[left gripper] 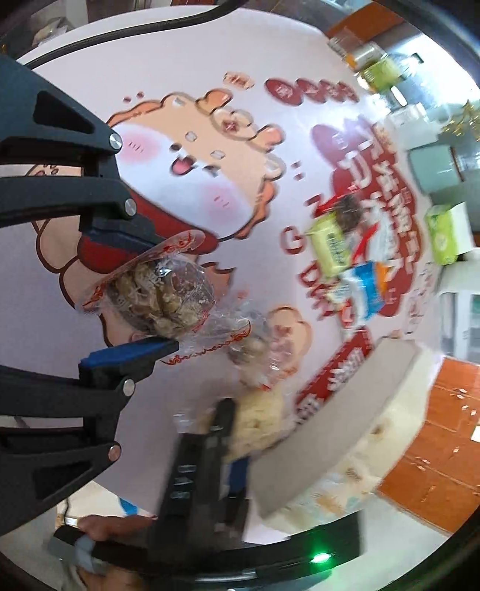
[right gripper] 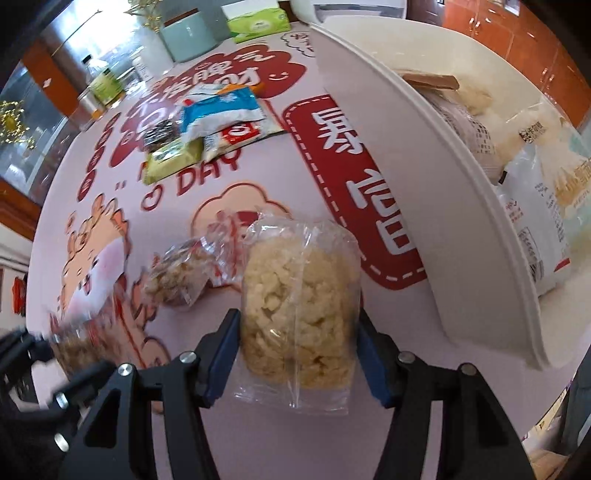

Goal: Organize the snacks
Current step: 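Grasp the clear nut bag with the left tool while the right grasps the clear cracker bag, then carry both bags over the white tray and release them inside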

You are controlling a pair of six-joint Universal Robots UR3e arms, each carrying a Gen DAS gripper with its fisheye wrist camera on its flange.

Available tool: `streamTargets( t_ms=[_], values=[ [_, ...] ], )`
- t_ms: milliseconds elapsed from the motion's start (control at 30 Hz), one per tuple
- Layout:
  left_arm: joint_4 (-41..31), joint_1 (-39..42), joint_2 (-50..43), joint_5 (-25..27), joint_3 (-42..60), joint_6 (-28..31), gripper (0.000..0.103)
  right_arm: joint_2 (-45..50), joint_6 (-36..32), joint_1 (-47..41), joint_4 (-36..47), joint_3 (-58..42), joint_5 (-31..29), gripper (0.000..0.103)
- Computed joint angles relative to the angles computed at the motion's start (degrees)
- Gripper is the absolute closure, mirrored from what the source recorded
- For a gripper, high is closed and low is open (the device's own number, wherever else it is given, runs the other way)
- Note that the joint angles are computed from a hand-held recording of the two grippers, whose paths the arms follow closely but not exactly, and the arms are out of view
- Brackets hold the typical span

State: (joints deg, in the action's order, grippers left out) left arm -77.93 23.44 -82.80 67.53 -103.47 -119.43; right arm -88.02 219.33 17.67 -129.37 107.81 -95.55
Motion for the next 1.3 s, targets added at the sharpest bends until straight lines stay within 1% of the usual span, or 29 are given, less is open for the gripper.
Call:
streamTargets(
  t_ms=[133, 200, 333, 467, 567, 600, 667, 733, 833, 900, 1000, 1133, 1233, 1300],
  values=[
    [-5.4, 0.5, 1.4, -4.4, 5.9, -0.9, 0.061, -5.3, -1.6, 0.6, 1.8, -0.6, 1.9, 0.043],
    [-7.1, 0.3, 1.6, -6.5, 8.8, -1.7, 0.061, -7.9, -2.6, 1.2, 2.0, -1.3, 1.4, 0.043],
    [-8.1, -2.6, 0.5, -9.9, 15.3, -6.5, 0.061, -10.4, -5.0, 3.8, 3.9, -5.2, -4.8, 0.043],
    [-8.1, -7.6, -2.1, -11.8, 23.4, -12.7, 0.061, -14.5, -8.3, 3.5, 4.5, -6.7, -8.3, 0.043],
    [-6.4, -12.5, -4.6, -12.0, 29.0, -18.0, 0.06, -18.5, -11.2, 1.3, 4.8, -6.9, -10.2, 0.043],
    [-5.3, -14.5, -5.7, -11.8, 31.0, -20.0, 0.06, -19.9, -12.1, -0.2, 4.9, -6.7, -9.4, 0.043],
    [-3.6, -18.2, -8.1, -10.6, 34.9, -23.8, 0.06, -24.1, -14.6, -5.1, 5.6, -6.0, -5.8, 0.043],
    [-2.3, -22.2, -11.2, -8.8, 39.5, -27.6, 0.06, -26.6, -16.9, -8.5, 6.2, -6.1, -4.1, 0.043],
    [-0.8, -28.1, -16.7, -5.1, 46.8, -33.1, 0.06, -30.5, -21.1, -15.6, 7.7, -5.9, -0.2, 0.043],
    [-0.3, -31.0, -19.8, -2.7, 50.7, -35.5, 0.06, -33.1, -24.3, -21.9, 9.1, -5.5, 4.2, 0.043],
    [-1.2, -35.2, -25.3, 0.9, 57.9, -39.0, 0.06, -36.9, -29.3, -32.0, 12.1, -4.9, 10.8, 0.043],
    [-2.4, -39.9, -32.8, 5.7, 67.5, -42.3, 0.06, -39.4, -35.5, -43.6, 15.2, -3.8, 18.6, 0.043],
    [-4.7, -42.5, -38.5, 8.5, 75.7, -44.2, 0.06, -40.3, -39.4, -50.5, 17.3, -3.0, 23.2, 0.043],
    [-7.5, -44.1, -43.1, 10.0, 83.0, -45.5, 0.06, -40.8, -42.0, -54.6, 19.0, -2.4, 25.9, 0.043]
  ],
)
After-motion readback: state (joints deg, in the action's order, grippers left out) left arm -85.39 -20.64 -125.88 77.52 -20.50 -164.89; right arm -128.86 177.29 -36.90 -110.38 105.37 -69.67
